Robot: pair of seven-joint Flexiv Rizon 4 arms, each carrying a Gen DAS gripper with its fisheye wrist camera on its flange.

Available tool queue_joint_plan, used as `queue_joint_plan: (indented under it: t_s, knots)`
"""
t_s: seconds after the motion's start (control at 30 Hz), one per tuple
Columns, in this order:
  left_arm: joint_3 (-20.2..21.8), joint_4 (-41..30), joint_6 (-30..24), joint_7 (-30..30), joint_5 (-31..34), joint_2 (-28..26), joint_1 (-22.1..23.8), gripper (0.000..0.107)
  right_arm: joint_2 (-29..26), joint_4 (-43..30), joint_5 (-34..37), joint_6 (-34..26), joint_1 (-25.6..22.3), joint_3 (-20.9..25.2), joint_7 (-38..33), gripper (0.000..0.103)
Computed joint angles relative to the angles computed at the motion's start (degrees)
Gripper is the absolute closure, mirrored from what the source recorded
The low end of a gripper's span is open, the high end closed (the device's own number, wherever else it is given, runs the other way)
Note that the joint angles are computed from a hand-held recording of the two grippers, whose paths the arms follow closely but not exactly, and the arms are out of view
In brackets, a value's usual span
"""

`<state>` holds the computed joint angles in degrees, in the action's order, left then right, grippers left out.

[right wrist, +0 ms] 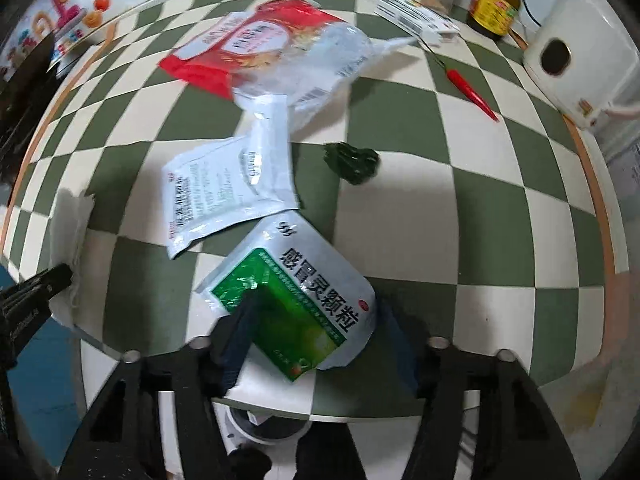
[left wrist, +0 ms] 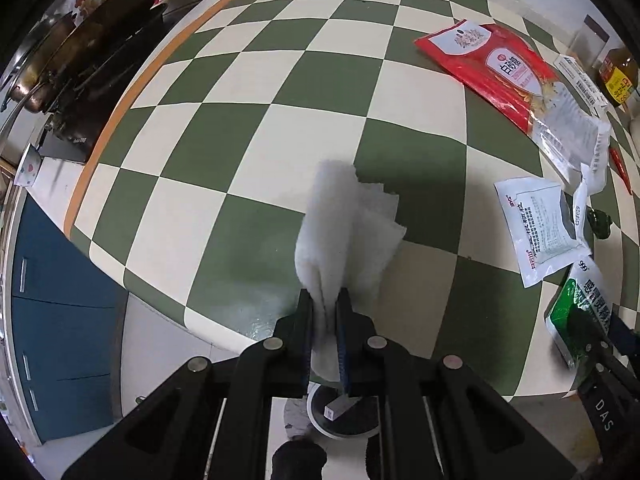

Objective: Collect trash
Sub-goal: 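Grasp the white tissue with the left tool while the right tool grasps the green sachet, then carry the tissue and green sachet over the bin and release both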

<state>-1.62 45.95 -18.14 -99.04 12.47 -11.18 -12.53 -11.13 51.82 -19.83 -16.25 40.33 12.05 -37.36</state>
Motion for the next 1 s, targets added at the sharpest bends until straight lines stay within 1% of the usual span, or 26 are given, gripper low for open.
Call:
queue_joint_plan:
  t_s: [0.03, 0.07, 0.1, 0.23, 0.33, 0.47, 0.53, 0.63, 0.7, 0.77, 0.83, 0.87, 0.93, 0.97, 1.0]
  knots:
    - [-0.1, -0.1, 0.0, 0.2, 0.4, -0.1, -0.2, 0.099, -0.2, -0.1, -0.4, 0.5, 0.3, 0.1, -0.6, 0.068]
    - [0.1, 0.1, 0.5, 0.6, 0.3, -0.3, 0.1, 0.099, -0.7, -0.6, -0.7, 0.5, 0.8, 0.2, -0.7, 0.088]
    - [0.1, 0.2, 0.3, 0.7, 0.2, -0.4, 0.2, 0.099, -0.8, -0.8, -0.6, 1.0, 1.0, 0.3, -0.6, 0.1]
    - [0.0, 0.0, -0.5, 1.2, -0.2, 0.6, 0.0, 0.099, 1.7, 2.3, 0.6, 3.6, 0.7, 0.7, 3.5, 0.102]
    - [-0.2, 0.5, 0.3, 2.8, 0.0, 2.5, 0.1, 0.099, 5.3, 6.1, 0.2, 5.8, 0.2, 2.0, 7.2, 0.102]
    - [-0.6, 2.8, 2.9, 6.2, 0.0, 6.1, 0.5, 0.099, 7.8, 6.7, -1.1, 6.1, 0.1, 3.7, 10.6, 0.102]
    - [-0.7, 4.2, 4.5, 7.7, -0.4, 8.0, 1.1, 0.099, 8.3, 5.8, -3.2, 5.4, 1.2, 5.0, 12.6, 0.102]
    - [-0.2, 7.5, 6.9, 10.1, -4.3, 11.2, 3.0, 0.099, 8.9, 5.0, -6.0, 5.1, 3.3, 6.6, 16.0, 0.102]
    - [0.3, 10.6, 8.1, 12.3, -7.8, 13.9, 4.3, 0.099, 9.1, 4.5, -8.3, 4.7, 5.3, 7.8, 19.0, 0.102]
    - [1.2, 14.0, 7.8, 14.6, -12.3, 16.4, 5.5, 0.099, 9.7, 4.9, -9.9, 4.2, 7.4, 9.1, 23.5, 0.102]
    - [2.5, 18.7, 5.8, 17.7, -16.6, 19.3, 6.5, 0.099, 10.7, 6.3, -10.1, 3.8, 8.9, 10.5, 28.3, 0.102]
    - [2.6, 20.4, 4.5, 18.8, -17.6, 20.2, 6.9, 0.099, 11.4, 7.5, -9.9, 3.9, 9.3, 11.2, 30.5, 0.102]
    - [3.0, 26.2, 0.9, 20.9, -18.4, 22.8, 7.2, 0.099, 13.9, 12.2, -6.5, 4.5, 9.4, 12.9, 37.1, 0.102]
    - [3.2, 29.6, -0.1, 21.5, -18.6, 24.2, 7.3, 0.099, 14.9, 14.1, -4.7, 4.9, 9.0, 13.5, 38.8, 0.102]
    - [3.3, 33.0, -0.8, 22.0, -18.9, 25.3, 7.4, 0.099, 16.6, 17.7, -1.0, 6.1, 8.3, 14.1, 41.7, 0.102]
